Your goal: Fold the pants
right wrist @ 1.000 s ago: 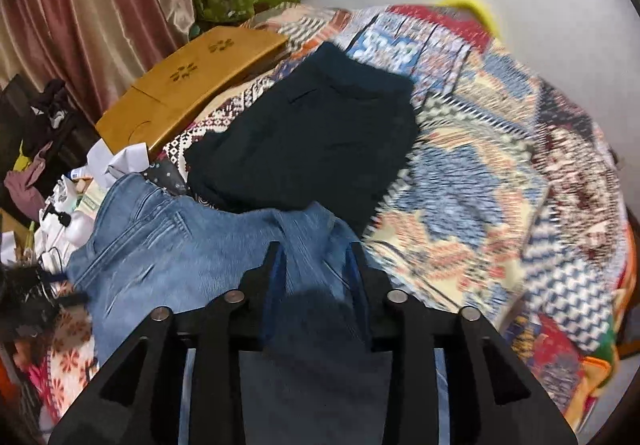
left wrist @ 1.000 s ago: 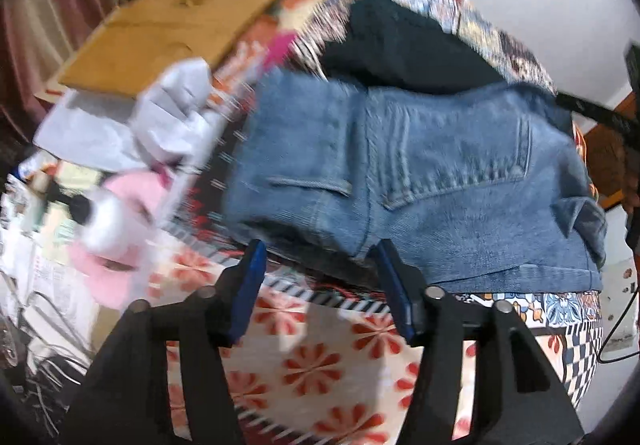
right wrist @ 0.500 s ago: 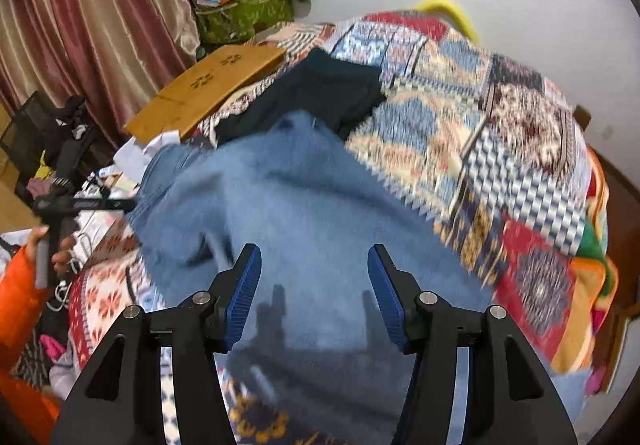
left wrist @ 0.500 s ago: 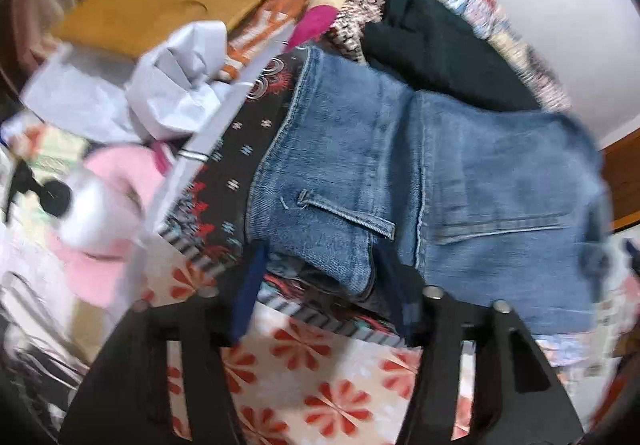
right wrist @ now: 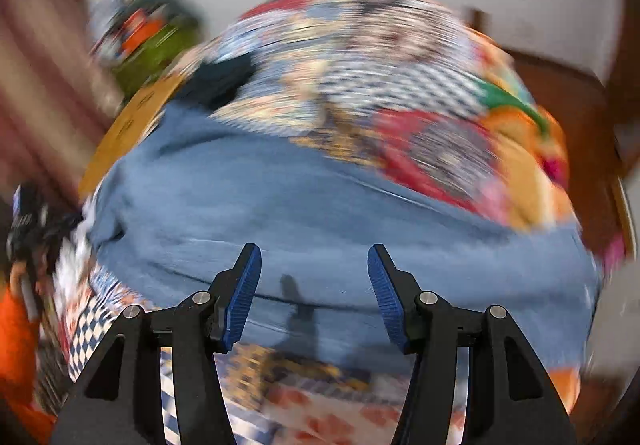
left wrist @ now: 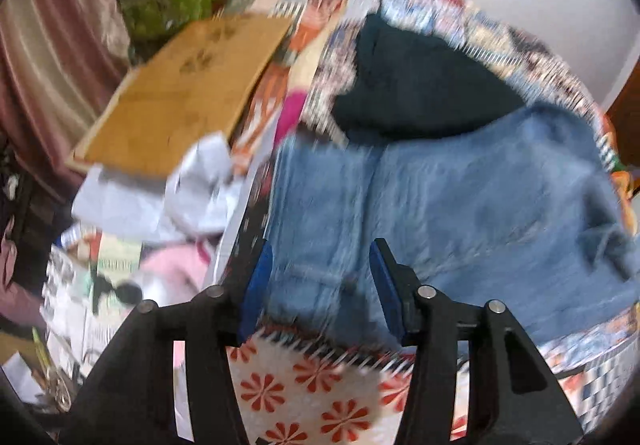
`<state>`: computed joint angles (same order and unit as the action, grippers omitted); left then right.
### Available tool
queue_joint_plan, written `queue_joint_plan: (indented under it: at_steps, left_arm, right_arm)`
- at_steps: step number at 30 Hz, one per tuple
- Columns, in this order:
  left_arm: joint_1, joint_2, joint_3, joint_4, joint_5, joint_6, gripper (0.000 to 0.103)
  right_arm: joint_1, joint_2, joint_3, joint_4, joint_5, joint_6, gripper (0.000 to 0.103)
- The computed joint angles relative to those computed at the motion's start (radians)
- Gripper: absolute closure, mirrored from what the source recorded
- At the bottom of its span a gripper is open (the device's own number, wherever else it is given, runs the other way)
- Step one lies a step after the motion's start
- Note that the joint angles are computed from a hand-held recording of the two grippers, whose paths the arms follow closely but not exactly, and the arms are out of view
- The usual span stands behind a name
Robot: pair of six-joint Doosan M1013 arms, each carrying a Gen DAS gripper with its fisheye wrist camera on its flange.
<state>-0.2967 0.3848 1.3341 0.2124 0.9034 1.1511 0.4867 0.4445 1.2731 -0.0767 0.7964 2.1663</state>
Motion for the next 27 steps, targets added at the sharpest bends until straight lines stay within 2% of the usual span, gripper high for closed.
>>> queue_joint_plan:
  at_steps: [2,4,7,11,15,21,24,27]
  left_arm:
    - [-0.003,0.011,-0.029,-0.005,-0.017,0.02,0.043]
    - [-0.012,0.037,-0.065,0.008,-0.007,0.043,0.039]
    - [-0.02,0.085,-0.118,-0.005,0.031,0.076,0.039]
    - [-0.024,0.155,-0.176,-0.062,0.113,0.096,0.039]
    - [-0.031,0.188,-0.185,-0.073,0.148,0.106,0.039]
    - [-0.04,0.18,-0.164,-0.044,0.116,0.086,0.036]
    - [-0.038,0.178,-0.157,-0.044,0.103,0.081,0.031]
    - [-0.035,0.177,-0.148,-0.046,0.089,0.07,0.027]
  right_arm:
    - [-0.021,-0.042,0.072,-0.038,-0.021,0.133,0.051]
    - [-0.04,-0.074,0.126,-0.099,-0.01,0.278,0.051]
    - [-0.065,-0.112,0.194,-0.158,-0.001,0.442,0.051]
    - [-0.088,-0.134,0.227,-0.248,0.034,0.627,0.051]
    - [-0.109,-0.117,0.202,-0.269,0.045,0.659,0.051]
    - [-0.152,-0.049,0.136,-0.217,0.038,0.586,0.051]
    - [-0.171,-0.005,0.098,-0.201,0.091,0.575,0.051]
    - [-0.2,0.021,0.1,-0.092,0.077,0.539,0.052]
